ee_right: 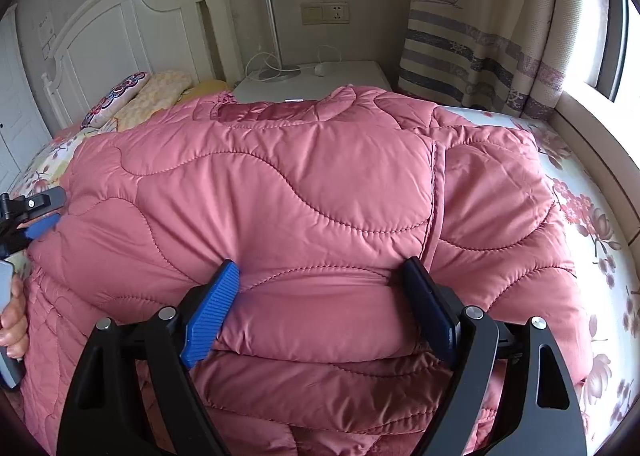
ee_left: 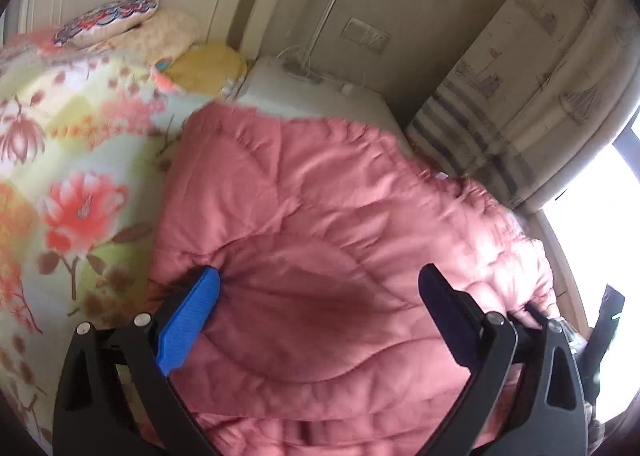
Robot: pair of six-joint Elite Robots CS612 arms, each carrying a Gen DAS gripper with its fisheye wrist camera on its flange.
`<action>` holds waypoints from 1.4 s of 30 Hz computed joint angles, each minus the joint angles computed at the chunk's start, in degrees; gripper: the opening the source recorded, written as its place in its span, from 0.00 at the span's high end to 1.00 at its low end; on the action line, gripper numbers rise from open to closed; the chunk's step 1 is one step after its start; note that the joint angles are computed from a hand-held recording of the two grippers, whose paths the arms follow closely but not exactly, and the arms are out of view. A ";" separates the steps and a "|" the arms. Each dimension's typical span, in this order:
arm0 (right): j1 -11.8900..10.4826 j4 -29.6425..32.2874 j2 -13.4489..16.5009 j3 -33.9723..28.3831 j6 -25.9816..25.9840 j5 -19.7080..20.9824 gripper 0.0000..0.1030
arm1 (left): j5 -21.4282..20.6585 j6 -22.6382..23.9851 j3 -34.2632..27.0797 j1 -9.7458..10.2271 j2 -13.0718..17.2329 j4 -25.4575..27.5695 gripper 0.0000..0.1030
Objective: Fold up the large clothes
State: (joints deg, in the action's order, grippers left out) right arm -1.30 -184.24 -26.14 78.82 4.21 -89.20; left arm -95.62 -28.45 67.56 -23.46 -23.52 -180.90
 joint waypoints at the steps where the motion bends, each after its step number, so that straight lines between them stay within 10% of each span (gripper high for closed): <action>1: -0.03 0.05 0.00 0.00 0.09 0.15 0.21 | -1.93 -0.97 -0.10 0.35 0.17 -2.51 0.04; 8: -0.06 0.11 -0.01 0.01 0.26 0.55 0.21 | 0.67 -1.77 -8.50 1.13 3.64 9.77 0.03; 16: -0.19 -0.06 -0.01 0.05 0.27 1.49 0.20 | -1.50 -5.60 -10.14 2.64 3.59 5.52 0.02; 22: -0.21 -0.20 -0.02 0.13 0.42 1.81 0.19 | -3.98 -1.36 -21.42 3.67 8.34 22.47 0.03; 27: -0.26 -0.21 -0.03 0.13 0.45 2.14 0.19 | -7.63 -5.21 -21.53 4.78 7.54 16.99 0.02; 35: -0.37 -0.17 0.02 0.07 0.38 2.69 0.17 | -4.72 0.86 -30.00 3.99 12.84 25.64 0.02; 42: -0.33 -0.22 0.00 0.10 0.28 2.93 0.17 | 6.58 6.52 -29.60 1.69 11.51 30.38 0.02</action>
State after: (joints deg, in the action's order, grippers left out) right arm -1.64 -184.47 -26.14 78.93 4.49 -86.27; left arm -89.05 -21.93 37.96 -21.77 -12.01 -150.53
